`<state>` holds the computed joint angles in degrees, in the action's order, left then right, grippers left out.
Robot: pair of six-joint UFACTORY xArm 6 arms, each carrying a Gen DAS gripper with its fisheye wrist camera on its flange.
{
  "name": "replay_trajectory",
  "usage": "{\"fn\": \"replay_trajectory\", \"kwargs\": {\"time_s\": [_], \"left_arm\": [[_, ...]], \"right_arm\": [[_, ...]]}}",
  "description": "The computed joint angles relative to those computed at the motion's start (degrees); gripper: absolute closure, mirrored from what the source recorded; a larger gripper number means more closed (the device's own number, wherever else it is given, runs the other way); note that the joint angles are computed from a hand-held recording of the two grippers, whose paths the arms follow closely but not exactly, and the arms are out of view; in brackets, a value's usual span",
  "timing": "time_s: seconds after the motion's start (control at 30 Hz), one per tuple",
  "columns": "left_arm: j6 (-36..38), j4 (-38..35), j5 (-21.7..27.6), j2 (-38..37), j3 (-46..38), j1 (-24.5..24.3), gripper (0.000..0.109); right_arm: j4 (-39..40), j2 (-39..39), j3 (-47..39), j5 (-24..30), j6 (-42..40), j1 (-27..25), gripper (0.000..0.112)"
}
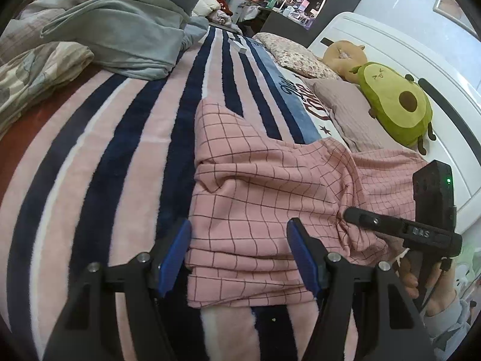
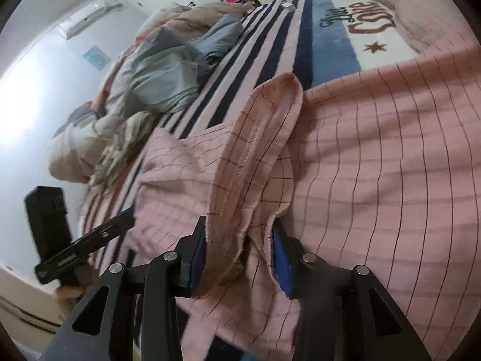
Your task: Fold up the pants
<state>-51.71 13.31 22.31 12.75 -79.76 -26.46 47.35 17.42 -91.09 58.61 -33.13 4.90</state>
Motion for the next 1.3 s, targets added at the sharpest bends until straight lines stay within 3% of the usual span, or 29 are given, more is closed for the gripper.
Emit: {"fn": "replay_trajectory", "kwargs": {"time_s": [0.1,0.2,0.23,0.63,0.7,0.83,0.9,1.03,1.2,1.3], "left_arm": [[0.2,-0.2,0.0,0.1,-0.3,-0.1,0.047],[0.3,-0.1,0.3,0.2,-0.5,-0.1,0.047],[0.3,-0.1,0.3,0.1,-0.4,-0.1,0.047],[6.6,-4.3,1.0,1.0,-1.8,-1.4,0.047],[8.2,-5.4,2.0,1.7,-2.8,-1.8,0.044],[9.8,-7.9,1.4,2.1,-3.1,-1.9,0.043],[11.6,-10.4,0.0,1.9,-2.4,-1.9,0.043],[18.6,-20.6,-4.0,1.7,-1.1,-1.7,0.043],[24.2,-29.8,-4.6,4.4,-4.3,-0.8,0.043],[21.1,-27.6,-0.8,7.1,-8.1,-0.1,0.043]], "right_arm": [[-1.0,3.0,-3.3,-0.9,1.9,0.5,0.079],[0.9,5.5,-6.2,1.1,2.6,0.5,0.099],[1.4,5.1,-5.6,0.6,2.6,0.5,0.101],[3.5,-6.2,5.6,-14.0,0.6,-1.4,0.103],[-1.7,-6.0,5.1,-14.8,3.6,-1.7,0.103],[-12.2,-3.4,2.2,-10.5,10.5,-2.4,0.091],[-15.0,-3.9,2.6,-12.8,12.4,-2.7,0.088],[-15.5,-7.7,6.1,-20.5,10.1,-2.6,0.054],[-10.0,-9.0,7.0,-20.6,5.5,-2.3,0.054],[-12.4,-7.7,5.9,-16.6,5.5,-1.7,0.055]]}}
